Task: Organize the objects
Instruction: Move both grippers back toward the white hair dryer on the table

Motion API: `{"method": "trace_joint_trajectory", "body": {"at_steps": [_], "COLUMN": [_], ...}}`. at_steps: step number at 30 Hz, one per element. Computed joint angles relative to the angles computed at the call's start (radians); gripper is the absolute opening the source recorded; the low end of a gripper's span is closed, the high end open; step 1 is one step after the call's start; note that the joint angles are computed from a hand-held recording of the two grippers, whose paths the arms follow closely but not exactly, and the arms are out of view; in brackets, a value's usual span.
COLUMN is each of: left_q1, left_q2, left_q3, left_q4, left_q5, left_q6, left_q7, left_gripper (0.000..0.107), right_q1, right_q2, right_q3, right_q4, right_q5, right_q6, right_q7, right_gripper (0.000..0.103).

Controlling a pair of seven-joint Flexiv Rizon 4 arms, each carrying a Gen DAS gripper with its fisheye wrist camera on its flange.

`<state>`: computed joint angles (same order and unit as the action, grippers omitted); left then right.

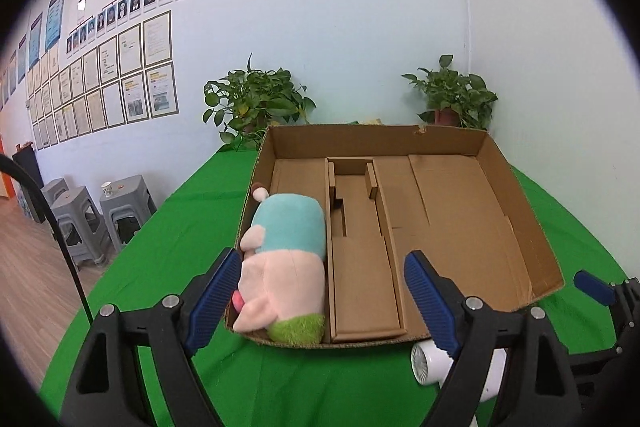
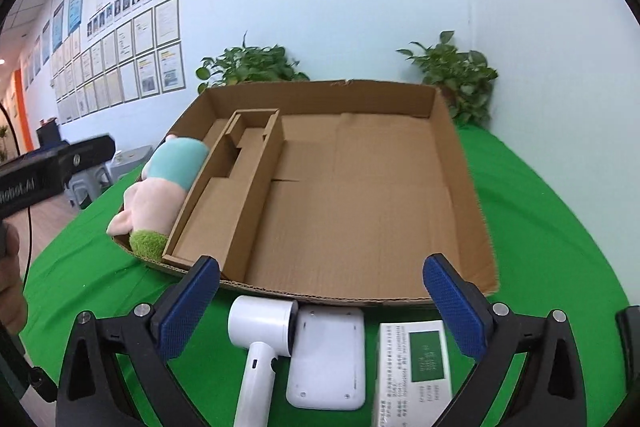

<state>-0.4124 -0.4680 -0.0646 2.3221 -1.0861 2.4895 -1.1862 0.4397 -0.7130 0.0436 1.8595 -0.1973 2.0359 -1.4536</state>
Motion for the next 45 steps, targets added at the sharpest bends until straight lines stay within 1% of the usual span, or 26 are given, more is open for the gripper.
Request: {"method": "trace_joint_trajectory", "body": {"at_steps": [1,3,4,5,6,7,8,9,10,11,12,13,14,15,16,17,20,22,24,27,29,32,34,41,43,45], "left_q1": [0.001,0.003,0.002,-0.001,-0.003,0.005,0.019,0.019,0.003,-0.017,-0.03,-0.046,-0.051,-0.049,-0.045,-0.038,-0.032,-0.026,-0.023,-0.02,-0.018,0.005,0.003,-0.017,-0.012,0.0], "left_q2": [0.007,0.015,0.017,0.019,0.022,0.033,0.045,0.047,0.041,0.031,0.023,0.017,0.017,0.015,0.01,0.008,0.008,0.006,0.008,0.003,0.002,0.003,-0.003,-0.023,-0.025,-0.024], "left_q3": [-0.002,-0.002,-0.002,-0.002,-0.004,-0.007,-0.008,-0.005,0.001,0.007,0.008,0.007,0.003,0.0,0.0,0.002,-0.004,-0.007,-0.008,-0.005,-0.004,0.001,0.008,0.025,0.026,0.024], "left_q4": [0.011,0.031,0.04,0.044,0.046,0.052,0.063,0.068,0.066,0.062,0.059,0.051,0.048,0.051,0.059,0.065,0.06,0.06,0.062,0.058,0.058,0.064,0.06,0.048,0.051,0.059], "left_q5": [0.012,0.043,0.052,0.056,0.057,0.075,0.112,0.131,0.122,0.108,0.098,0.064,0.046,0.048,0.066,0.086,0.071,0.075,0.084,0.098,0.106,0.17,0.174,0.159,0.169,0.189], "left_q6": [0.001,0.012,0.017,0.017,0.004,-0.026,-0.059,-0.065,-0.052,-0.025,-0.001,0.013,0.015,0.022,0.047,0.064,0.049,0.04,0.025,0.012,-0.002,-0.034,-0.048,-0.03,-0.026,-0.045], "left_q7": [-0.016,-0.062,-0.074,-0.076,-0.07,-0.074,-0.096,-0.113,-0.11,-0.099,-0.095,-0.071,-0.058,-0.069,-0.102,-0.128,-0.117,-0.128,-0.136,-0.14,-0.147,-0.189,-0.195,-0.177,-0.18,-0.184], "left_gripper": [0.082,0.081,0.07,0.059,0.03,0.0,0.003,0.003,0.003,0.003,0.006,0.033,0.056,0.092,0.096,0.096,0.096,0.096,0.096,0.096,0.096,0.096,0.096,0.096,0.095,0.095], "right_q1": [-0.007,-0.021,-0.021,-0.023,-0.021,-0.021,-0.031,-0.041,-0.037,-0.031,-0.027,-0.009,0.017,0.027,0.024,0.025,0.054,0.037,0.035,-0.018,-0.035,-0.092,-0.116,-0.111,-0.138,-0.185], "right_q2": [0.01,0.028,0.036,0.045,0.05,0.057,0.064,0.065,0.074,0.079,0.085,0.089,0.101,0.103,0.101,0.104,0.11,0.112,0.112,0.1,0.092,0.076,0.068,0.042,0.031,0.017], "right_q3": [0.007,0.019,0.02,0.022,0.021,0.02,0.031,0.041,0.038,0.034,0.03,0.016,-0.008,-0.015,-0.01,-0.012,-0.037,-0.021,-0.02,0.029,0.043,0.092,0.11,0.098,0.117,0.151], "right_q4": [0.012,0.033,0.045,0.059,0.067,0.077,0.092,0.094,0.108,0.113,0.121,0.121,0.13,0.129,0.129,0.14,0.146,0.149,0.152,0.146,0.144,0.142,0.142,0.136,0.137,0.14], "right_q5": [-0.001,-0.011,-0.012,-0.015,-0.014,-0.013,-0.02,-0.032,-0.029,-0.024,-0.018,-0.003,0.02,0.032,0.035,0.047,0.082,0.072,0.076,0.032,0.006,-0.063,-0.101,-0.118,-0.149,-0.217], "right_q6": [0.001,-0.009,-0.009,-0.007,-0.004,0.003,0.015,0.019,0.031,0.035,0.041,0.033,0.016,0.009,0.015,0.035,0.029,0.019,0.021,0.021,0.024,0.036,0.04,0.087,0.101,0.107], "right_q7": [0.003,0.006,0.005,0.001,-0.002,-0.007,-0.011,-0.012,-0.02,-0.026,-0.031,-0.037,-0.047,-0.052,-0.054,-0.06,-0.085,-0.087,-0.091,-0.075,-0.072,-0.056,-0.044,-0.027,-0.01,0.015], "right_gripper": [0.099,0.083,0.076,0.057,0.035,0.027,0.021,0.021,0.021,0.021,0.022,0.025,0.041,0.073,0.087,0.096,0.097,0.097,0.1,0.102,0.102,0.102,0.102,0.102,0.102,0.102]}}
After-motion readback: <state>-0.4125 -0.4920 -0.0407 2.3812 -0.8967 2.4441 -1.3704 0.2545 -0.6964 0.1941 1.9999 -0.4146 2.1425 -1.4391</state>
